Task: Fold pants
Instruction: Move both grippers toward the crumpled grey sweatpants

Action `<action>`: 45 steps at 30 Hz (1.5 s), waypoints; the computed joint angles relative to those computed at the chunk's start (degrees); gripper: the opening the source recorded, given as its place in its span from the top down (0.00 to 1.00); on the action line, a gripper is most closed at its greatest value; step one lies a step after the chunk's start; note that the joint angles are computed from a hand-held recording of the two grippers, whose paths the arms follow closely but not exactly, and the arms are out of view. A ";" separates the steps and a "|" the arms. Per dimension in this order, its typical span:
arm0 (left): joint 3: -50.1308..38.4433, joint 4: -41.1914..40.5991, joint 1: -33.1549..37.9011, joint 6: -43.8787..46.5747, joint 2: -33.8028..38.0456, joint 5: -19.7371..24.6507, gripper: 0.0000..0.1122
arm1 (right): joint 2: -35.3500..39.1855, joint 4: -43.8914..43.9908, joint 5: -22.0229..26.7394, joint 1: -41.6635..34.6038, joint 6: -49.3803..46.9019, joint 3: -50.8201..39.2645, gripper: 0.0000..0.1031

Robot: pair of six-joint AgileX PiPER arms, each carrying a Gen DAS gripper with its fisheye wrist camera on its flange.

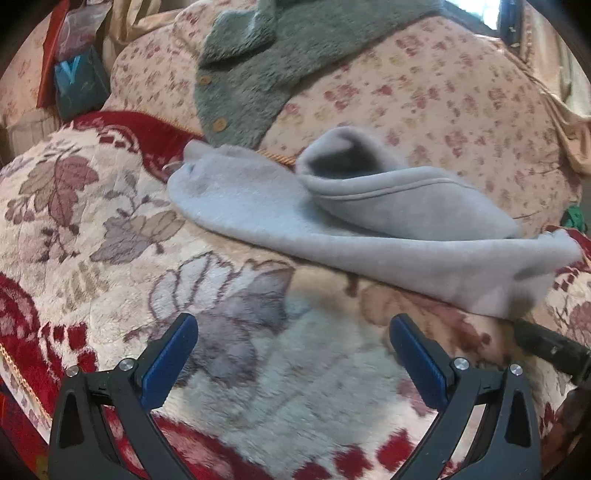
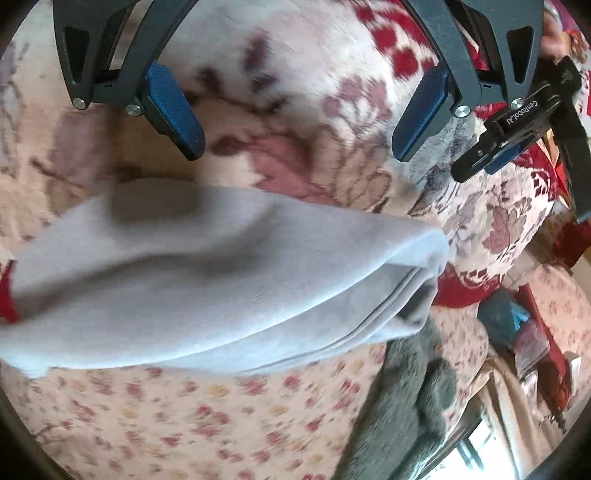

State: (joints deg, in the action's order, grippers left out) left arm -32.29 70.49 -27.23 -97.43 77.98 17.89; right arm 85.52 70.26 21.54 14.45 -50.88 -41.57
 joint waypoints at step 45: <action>-1.98 11.30 -15.97 -11.47 1.17 15.87 0.08 | -13.50 -9.02 -2.42 -8.46 2.69 7.86 0.00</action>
